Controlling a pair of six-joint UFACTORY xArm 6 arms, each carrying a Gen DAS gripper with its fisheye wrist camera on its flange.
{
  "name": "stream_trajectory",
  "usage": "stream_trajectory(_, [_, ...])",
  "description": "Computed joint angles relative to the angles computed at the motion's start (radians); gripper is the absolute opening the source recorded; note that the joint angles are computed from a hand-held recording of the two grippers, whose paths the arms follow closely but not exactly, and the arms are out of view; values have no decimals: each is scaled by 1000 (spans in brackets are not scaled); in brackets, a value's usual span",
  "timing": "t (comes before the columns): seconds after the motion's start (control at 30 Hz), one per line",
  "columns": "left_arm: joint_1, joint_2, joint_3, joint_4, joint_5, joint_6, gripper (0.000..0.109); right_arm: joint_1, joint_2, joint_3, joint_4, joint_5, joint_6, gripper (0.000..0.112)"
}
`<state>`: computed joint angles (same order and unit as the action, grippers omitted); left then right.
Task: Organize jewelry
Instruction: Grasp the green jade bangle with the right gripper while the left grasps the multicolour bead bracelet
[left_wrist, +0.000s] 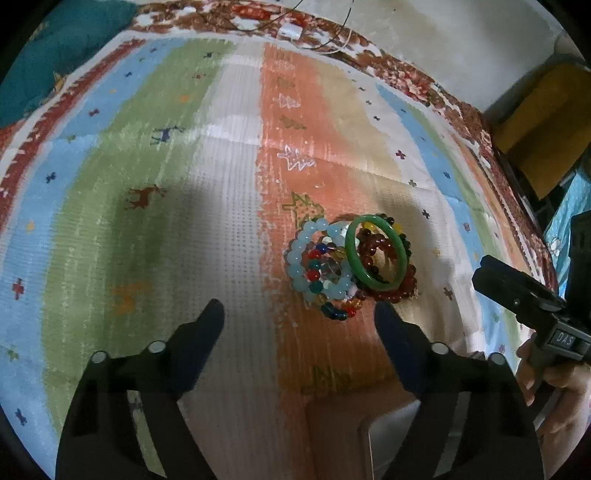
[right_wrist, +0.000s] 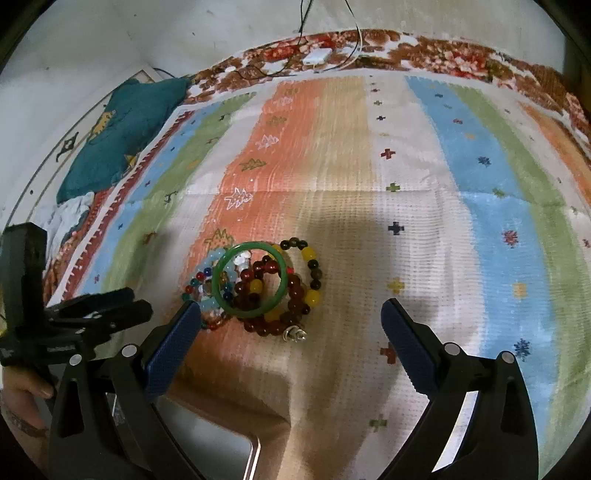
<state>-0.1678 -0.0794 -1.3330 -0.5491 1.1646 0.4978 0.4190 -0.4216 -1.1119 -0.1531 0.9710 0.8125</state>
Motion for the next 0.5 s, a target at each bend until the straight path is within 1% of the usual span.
stream_trajectory(0.1, [-4, 18, -13, 1, 9, -3, 72, -10, 17, -5, 18, -10, -13, 98])
stream_trajectory(0.13, [-5, 24, -20, -3, 15, 0, 71, -13, 23, -6, 24, -13, -16, 94])
stream_trajectory(0.2, [-8, 33, -28, -4, 20, 3, 68, -21, 34, -9, 40, -18, -27, 90])
stream_trajectory(0.3, [-10, 48, -42, -8, 30, 7, 64, -31, 57, -18, 55, -27, -38, 90])
stream_trajectory(0.37, [-13, 54, -47, -10, 37, 9, 60, -34, 67, -22, 66, -35, -46, 88])
stream_trajectory(0.5, [-17, 69, -59, -14, 50, 11, 55, -46, 93, -31, 103, -54, -74, 81])
